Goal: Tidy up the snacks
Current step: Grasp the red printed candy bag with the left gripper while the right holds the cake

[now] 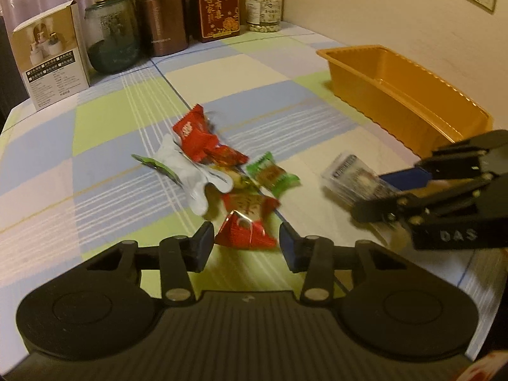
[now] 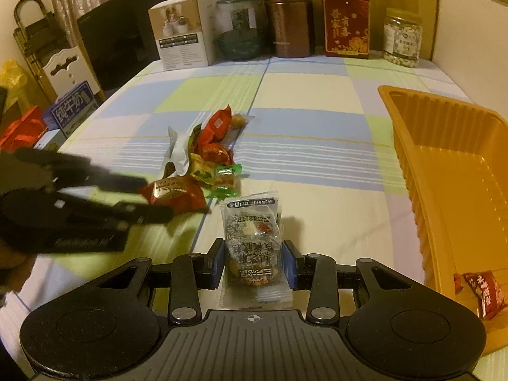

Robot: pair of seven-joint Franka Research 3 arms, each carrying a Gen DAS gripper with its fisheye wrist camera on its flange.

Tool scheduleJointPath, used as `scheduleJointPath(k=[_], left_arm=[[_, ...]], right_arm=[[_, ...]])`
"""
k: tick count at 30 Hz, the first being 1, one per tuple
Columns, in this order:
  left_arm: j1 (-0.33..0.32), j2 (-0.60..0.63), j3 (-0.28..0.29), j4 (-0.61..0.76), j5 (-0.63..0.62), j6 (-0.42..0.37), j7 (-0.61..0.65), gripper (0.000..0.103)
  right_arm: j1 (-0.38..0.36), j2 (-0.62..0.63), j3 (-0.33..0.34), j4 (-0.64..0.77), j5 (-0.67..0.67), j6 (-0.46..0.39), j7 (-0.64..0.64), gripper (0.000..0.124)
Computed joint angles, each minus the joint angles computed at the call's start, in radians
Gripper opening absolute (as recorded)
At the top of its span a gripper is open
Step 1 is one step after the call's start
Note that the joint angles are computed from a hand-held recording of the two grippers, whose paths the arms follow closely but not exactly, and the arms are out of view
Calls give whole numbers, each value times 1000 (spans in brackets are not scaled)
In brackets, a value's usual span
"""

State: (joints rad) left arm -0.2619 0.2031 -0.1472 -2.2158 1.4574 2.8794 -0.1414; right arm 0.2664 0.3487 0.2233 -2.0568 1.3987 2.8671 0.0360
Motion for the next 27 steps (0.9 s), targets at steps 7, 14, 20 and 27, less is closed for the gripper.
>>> scheduleJointPath(k=[7,14,20,27], left_arm=[[-8,48,8,53,-27,-26,14,41],[-45,61,17,64,-127,-89,47,26],[-76,-9,-7,2,-131,-167,-93,22],[-86,-116,-70,-86,-184,-224,-203,22]], right_arm=[[3,1,-1,-3,38,46,0,38],[4,-8,1,-16,55,51,-14,38],[12,-43,-8,-46,91,43,-35,38],[42,-129,-32,-122,140,37,-44,38]])
